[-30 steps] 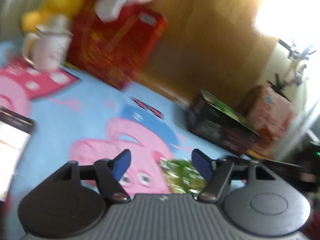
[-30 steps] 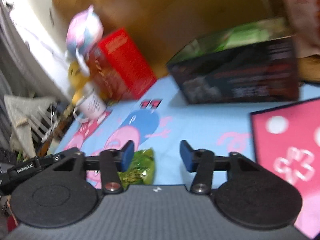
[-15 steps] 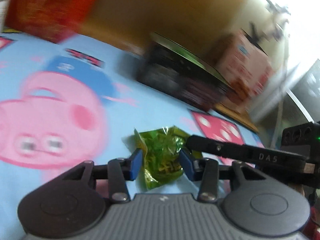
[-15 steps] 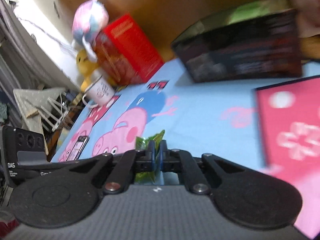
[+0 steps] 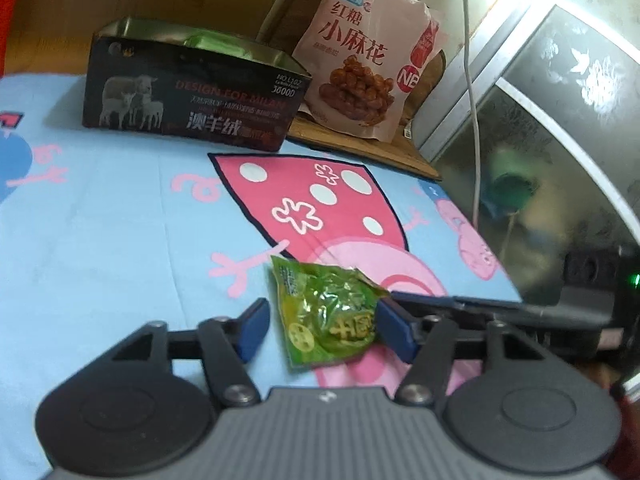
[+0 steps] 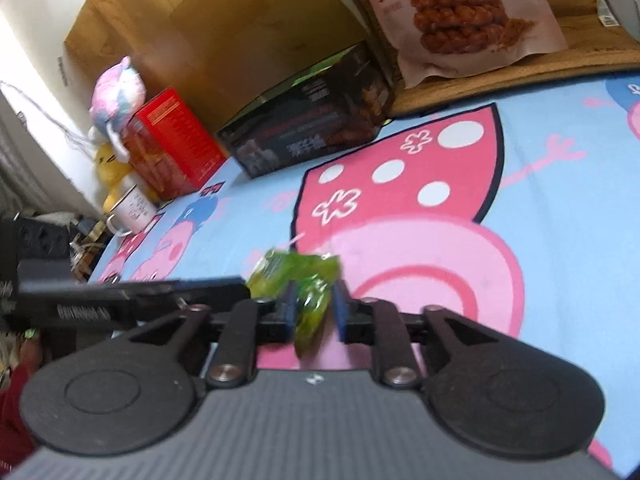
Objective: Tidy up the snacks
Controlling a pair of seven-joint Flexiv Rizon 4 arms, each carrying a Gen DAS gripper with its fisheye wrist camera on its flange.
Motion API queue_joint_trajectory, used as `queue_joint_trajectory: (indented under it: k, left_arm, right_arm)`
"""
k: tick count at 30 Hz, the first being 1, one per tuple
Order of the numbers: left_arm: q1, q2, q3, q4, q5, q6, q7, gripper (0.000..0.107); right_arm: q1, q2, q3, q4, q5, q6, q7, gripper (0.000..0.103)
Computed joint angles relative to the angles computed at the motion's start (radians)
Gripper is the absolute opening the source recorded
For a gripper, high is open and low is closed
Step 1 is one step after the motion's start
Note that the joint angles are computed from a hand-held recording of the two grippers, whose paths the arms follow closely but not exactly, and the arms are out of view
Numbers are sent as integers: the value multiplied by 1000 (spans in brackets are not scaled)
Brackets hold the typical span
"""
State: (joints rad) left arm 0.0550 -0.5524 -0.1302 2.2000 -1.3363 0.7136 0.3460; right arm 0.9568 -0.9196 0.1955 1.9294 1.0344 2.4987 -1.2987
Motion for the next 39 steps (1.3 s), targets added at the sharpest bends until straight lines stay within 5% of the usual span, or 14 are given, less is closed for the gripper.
queue_joint_trajectory:
  k: [3,4,6,10,17,18,19,21,27,29,31,35,39]
  left_arm:
    - [15,-9,8,-12,59,-28,-58,53]
    - [14,-12,5,-14,66,-29,-65,38]
    - [3,-10,-7,-6,41,1,-55,28]
    - [29,-4,-2,-23,88,-77,-82,2]
    - [34,8,-4,-86,27,-94,-105,8]
    - [36,4,-2,-92,19,-89,-111,27]
    - [38,-2,-1,-98,5,-81,-115,58]
    - [57,-21,0,-112,-15,-95,-134,83]
    - [150,-119,6,-208,161,-311,-349,82]
    - [157,-128,0,-218,189,-340,-378,67]
    - [161,-126,-10,-229,205,-366,-384,38]
    - [124,-65,-29,-234,128,-286,-323,33]
    - [34,-39,-56,-294,-11,-76,-221,34]
  right_arm:
    - [24,-3,-15,-6,10,-9,-53,40]
    - [26,-12,-12,-2,-1,6,-53,39]
    - [20,-31,-8,-17,-28,17,-44,23]
    - [58,-29,-50,-85,66,2,-191,20]
    - [-18,-21,-21,-135,-15,32,-255,17]
    - [-35,-28,-8,-128,-53,47,-217,17]
    - [-55,-38,10,-111,-106,74,-154,17]
    - [-95,-63,44,-71,-197,131,-9,17]
    - [-186,-202,103,19,-449,430,458,17]
    - [-190,-233,91,22,-505,511,544,17]
    - [-186,-235,72,22,-534,541,575,17]
    - [-172,-135,7,33,-491,406,463,16]
    - [-194,-32,-89,-10,-501,211,316,16]
